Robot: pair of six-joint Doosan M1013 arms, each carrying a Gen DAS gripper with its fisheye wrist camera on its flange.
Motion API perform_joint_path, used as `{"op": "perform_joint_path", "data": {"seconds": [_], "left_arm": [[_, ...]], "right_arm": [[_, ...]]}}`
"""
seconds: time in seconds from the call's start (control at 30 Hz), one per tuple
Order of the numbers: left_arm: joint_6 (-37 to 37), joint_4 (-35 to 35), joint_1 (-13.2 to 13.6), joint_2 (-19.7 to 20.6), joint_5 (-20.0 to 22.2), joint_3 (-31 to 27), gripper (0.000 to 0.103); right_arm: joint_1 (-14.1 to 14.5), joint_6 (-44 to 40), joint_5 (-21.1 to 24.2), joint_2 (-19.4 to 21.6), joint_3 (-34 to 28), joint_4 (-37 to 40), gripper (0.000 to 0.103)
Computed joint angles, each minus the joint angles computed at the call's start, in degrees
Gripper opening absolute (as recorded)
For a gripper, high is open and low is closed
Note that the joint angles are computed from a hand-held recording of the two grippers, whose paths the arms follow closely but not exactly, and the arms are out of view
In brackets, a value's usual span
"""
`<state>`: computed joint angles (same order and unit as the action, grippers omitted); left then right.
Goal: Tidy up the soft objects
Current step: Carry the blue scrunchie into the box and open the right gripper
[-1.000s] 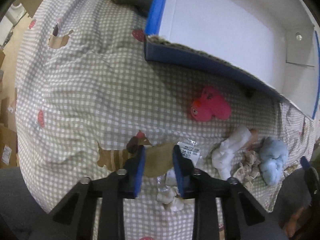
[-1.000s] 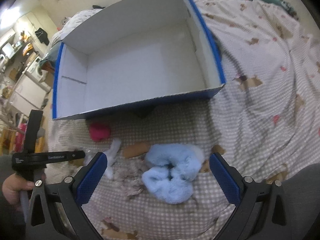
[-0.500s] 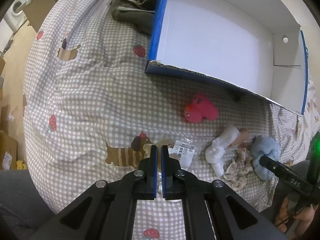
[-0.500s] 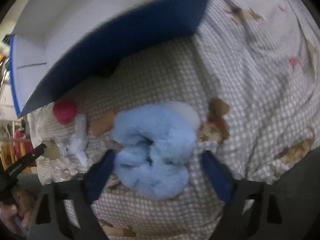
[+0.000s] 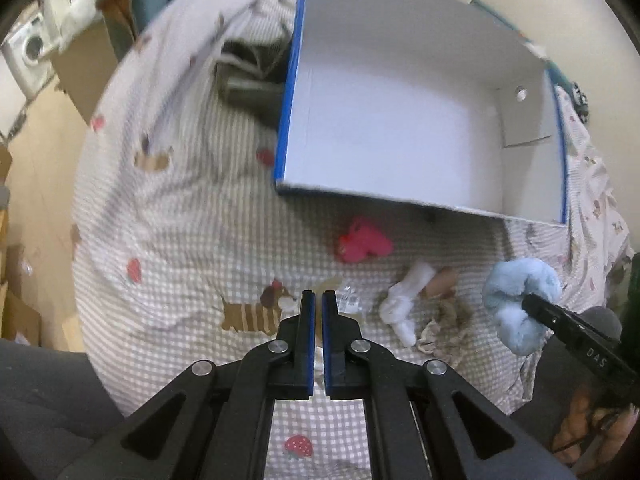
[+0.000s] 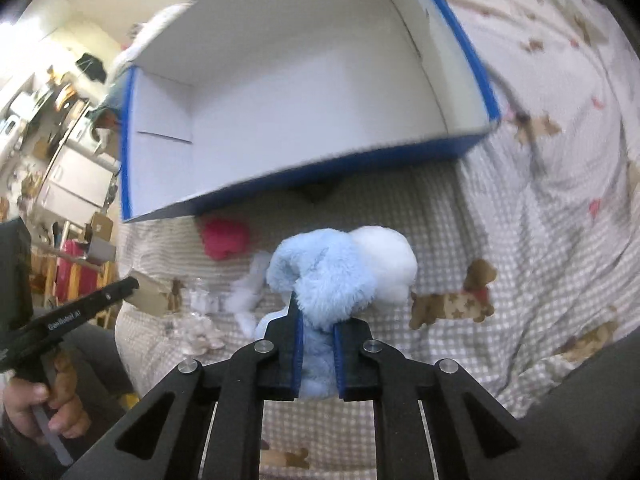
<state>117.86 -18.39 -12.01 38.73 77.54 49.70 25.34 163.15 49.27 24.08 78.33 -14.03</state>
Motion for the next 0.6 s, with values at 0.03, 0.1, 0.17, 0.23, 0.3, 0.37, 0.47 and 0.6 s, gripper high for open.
{"op": "perform_joint_path", "data": {"seconds": [0.03, 0.1, 0.17, 0.23, 0.3, 0.37, 0.47, 0.6], "left_arm": [[0.4, -0.6, 0.2, 0.2, -0.2, -0.7, 0.003], [0.4, -1.5, -0.1, 0.2, -0.6, -1.7, 0.003], [0.4, -2.4, -0.5, -0.3, -0.9, -1.9, 0.003], [0.7, -3.5, -0.8, -0.1, -1.0, -3.2, 0.003], [1.2, -4.2, -1.4, 0.0, -2.1, -3.8, 0.003], [1.8, -4.3, -2.2, 0.6, -2.8, -4.9, 0.003], [1.5, -3.8, -3.4, 2.6, -2.3, -8.8, 0.003], [0.5, -3.6, -4.6, 5.4, -1.8, -12.6, 0.003]], "right_arm": [[0.1, -0.3, -0.5, -0.3, 0.0, -0.1, 0.014], [0.2, -0.8, -0.3, -0.6, -0.9, -0.8, 0.014], [0.0, -0.7, -1.3, -1.6, -0.4, -1.9, 0.014], [-0.1, -0.4, -1.9, -1.6, -1.3, -3.3, 0.014], [-0.4, -0.4, -2.8, -1.8, -1.8, -4.5, 0.014], [-0.8, -0.9, -2.6, -1.4, -3.1, -5.7, 0.014], [-2.0, -2.2, -2.2, -0.9, -4.9, -6.2, 0.014], [-3.8, -5.4, -0.8, 1.2, -7.6, -5.0, 0.014]]}}
